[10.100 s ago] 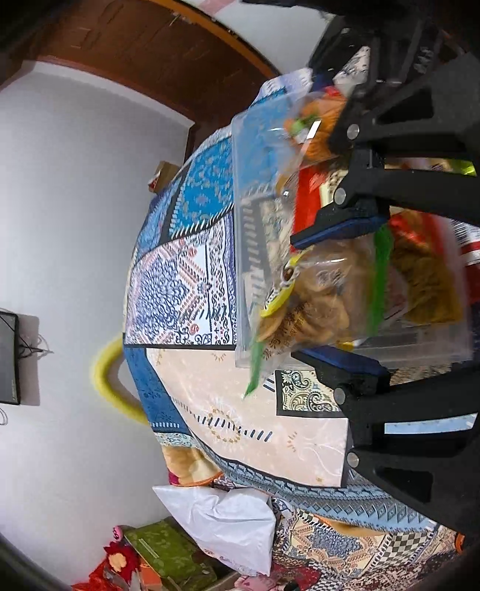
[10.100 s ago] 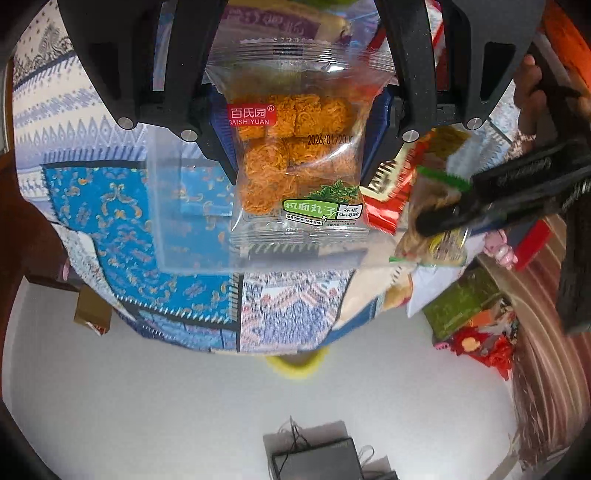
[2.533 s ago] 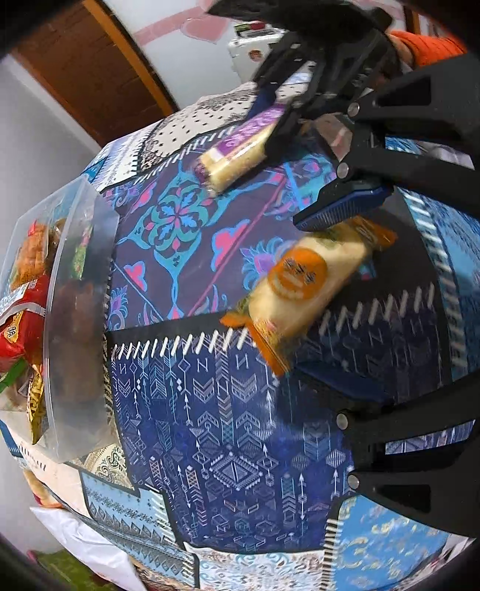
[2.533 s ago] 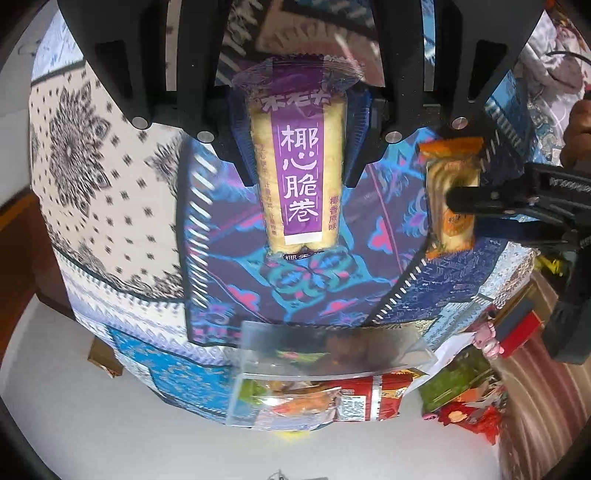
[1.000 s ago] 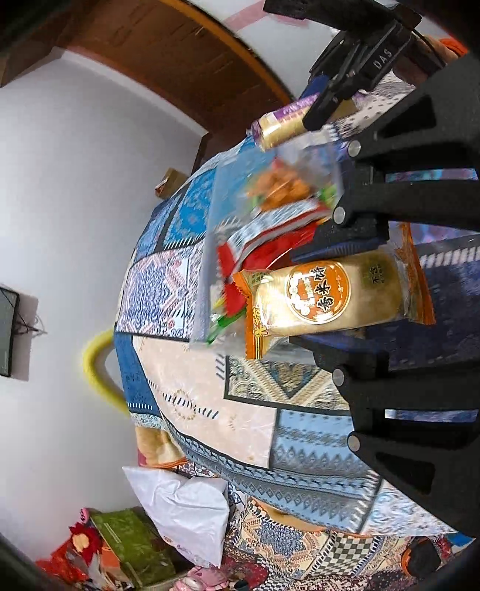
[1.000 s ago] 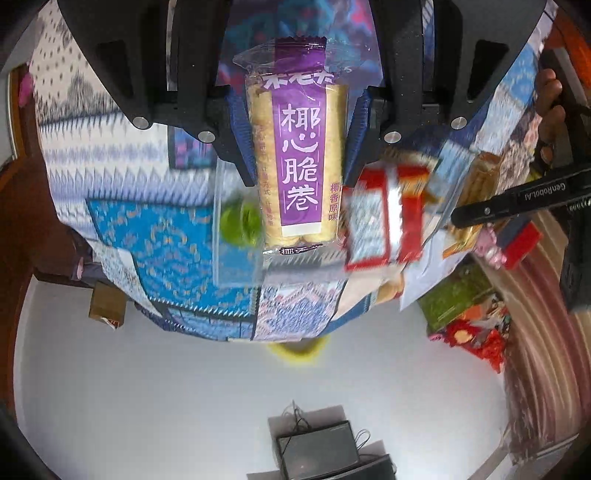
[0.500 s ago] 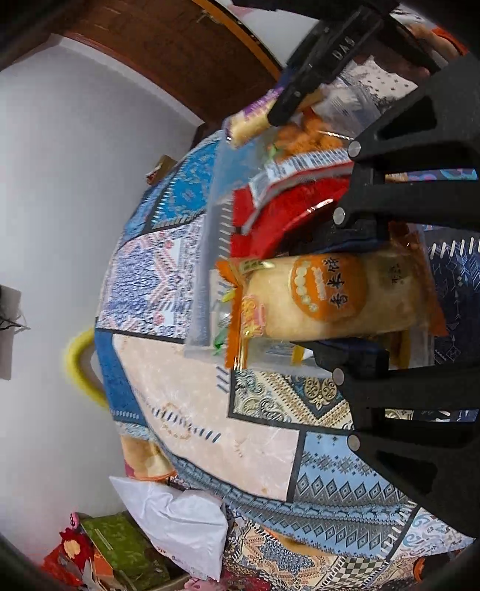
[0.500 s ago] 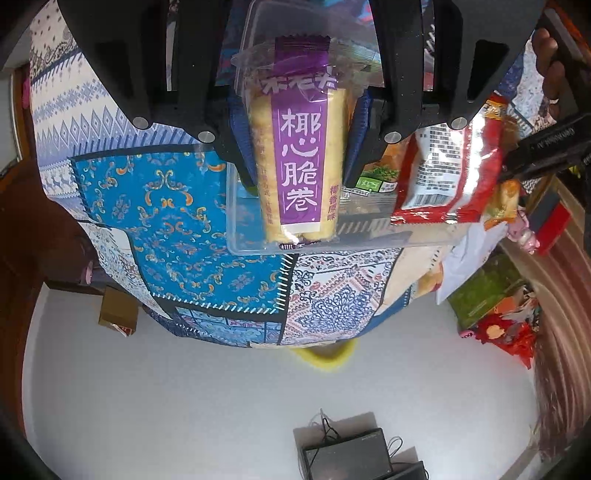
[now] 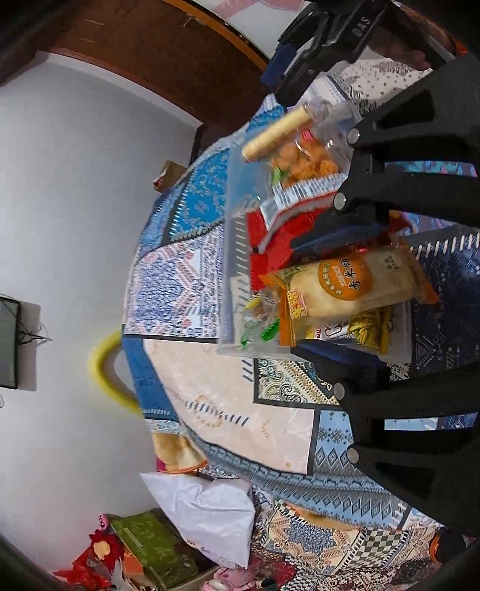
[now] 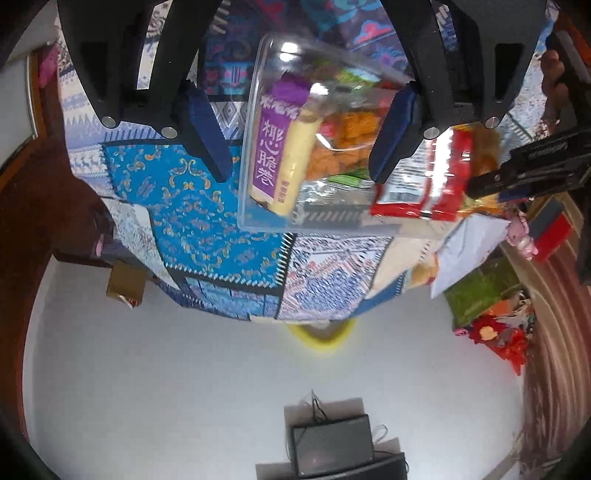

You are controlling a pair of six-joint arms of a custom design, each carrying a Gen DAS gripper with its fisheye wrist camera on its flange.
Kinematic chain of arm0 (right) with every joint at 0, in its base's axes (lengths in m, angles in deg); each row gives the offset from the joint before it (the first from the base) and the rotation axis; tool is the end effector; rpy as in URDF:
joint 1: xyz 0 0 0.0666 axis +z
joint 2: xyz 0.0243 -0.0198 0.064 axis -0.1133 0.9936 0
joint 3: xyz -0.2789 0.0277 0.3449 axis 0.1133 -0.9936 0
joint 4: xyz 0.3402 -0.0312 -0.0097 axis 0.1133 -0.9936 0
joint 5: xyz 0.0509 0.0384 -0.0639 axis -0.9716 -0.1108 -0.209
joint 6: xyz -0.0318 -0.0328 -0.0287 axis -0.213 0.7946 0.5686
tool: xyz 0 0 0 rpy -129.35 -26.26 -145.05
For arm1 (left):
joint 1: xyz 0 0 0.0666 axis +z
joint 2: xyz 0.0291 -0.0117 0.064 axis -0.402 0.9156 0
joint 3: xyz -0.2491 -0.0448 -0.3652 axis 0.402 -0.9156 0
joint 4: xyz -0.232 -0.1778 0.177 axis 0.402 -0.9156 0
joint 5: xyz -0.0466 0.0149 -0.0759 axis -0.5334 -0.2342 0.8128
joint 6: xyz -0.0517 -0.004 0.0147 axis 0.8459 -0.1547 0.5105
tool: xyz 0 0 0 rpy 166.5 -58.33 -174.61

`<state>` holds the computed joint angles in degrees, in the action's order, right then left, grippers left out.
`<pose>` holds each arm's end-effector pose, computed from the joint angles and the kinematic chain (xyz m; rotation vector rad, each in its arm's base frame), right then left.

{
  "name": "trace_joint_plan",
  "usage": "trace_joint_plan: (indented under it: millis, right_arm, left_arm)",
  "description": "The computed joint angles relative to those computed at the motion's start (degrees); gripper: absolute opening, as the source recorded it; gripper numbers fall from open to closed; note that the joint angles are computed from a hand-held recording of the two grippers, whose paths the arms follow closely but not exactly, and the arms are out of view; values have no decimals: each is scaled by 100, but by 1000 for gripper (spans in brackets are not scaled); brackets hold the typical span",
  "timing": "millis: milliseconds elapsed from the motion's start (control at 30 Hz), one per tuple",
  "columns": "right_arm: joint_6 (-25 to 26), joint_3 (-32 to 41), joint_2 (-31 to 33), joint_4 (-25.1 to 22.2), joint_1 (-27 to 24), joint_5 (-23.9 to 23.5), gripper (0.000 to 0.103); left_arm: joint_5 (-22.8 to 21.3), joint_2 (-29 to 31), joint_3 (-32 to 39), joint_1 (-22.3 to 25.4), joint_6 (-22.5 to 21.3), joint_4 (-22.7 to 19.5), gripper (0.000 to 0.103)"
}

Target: Organize snacks

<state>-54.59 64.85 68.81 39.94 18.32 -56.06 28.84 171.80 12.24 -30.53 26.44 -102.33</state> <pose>0.5977 0.2771 0.4046 -0.3678 2.2945 0.3183 0.6125 -0.0738 0.3812 -0.1819 2.3793 -0.1871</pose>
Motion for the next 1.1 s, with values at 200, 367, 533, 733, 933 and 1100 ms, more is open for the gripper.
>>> trace_joint_plan:
  millis: [200, 367, 533, 733, 933, 1100]
  right_arm:
    - [11, -662, -790, 447, 125, -116, 73]
    - [-105, -1282, -1572, 930, 285, -159, 73]
    - [-230, -1791, -2256, 1298, 466, -77, 75]
    - [-188, -2371, -2851, 1780, 711, 277, 91]
    - [-18, -2798, -3254, 2159, 999, 808, 103]
    - [90, -2988, -3451, 2261, 1181, 1160, 103]
  left_arm:
    - [-134, -811, -615, -141, -141, 520, 48]
    - [-599, -1816, -1358, -404, -355, 1103, 48]
    - [-1010, -2676, -1922, -683, -487, 1475, 48]
    - [-1777, -3534, -2691, -1207, -916, 2265, 82]
    - [-2018, -3847, -2969, -1520, -924, 2456, 97]
    - [-2313, -3970, -3141, -1770, -997, 2596, 99]
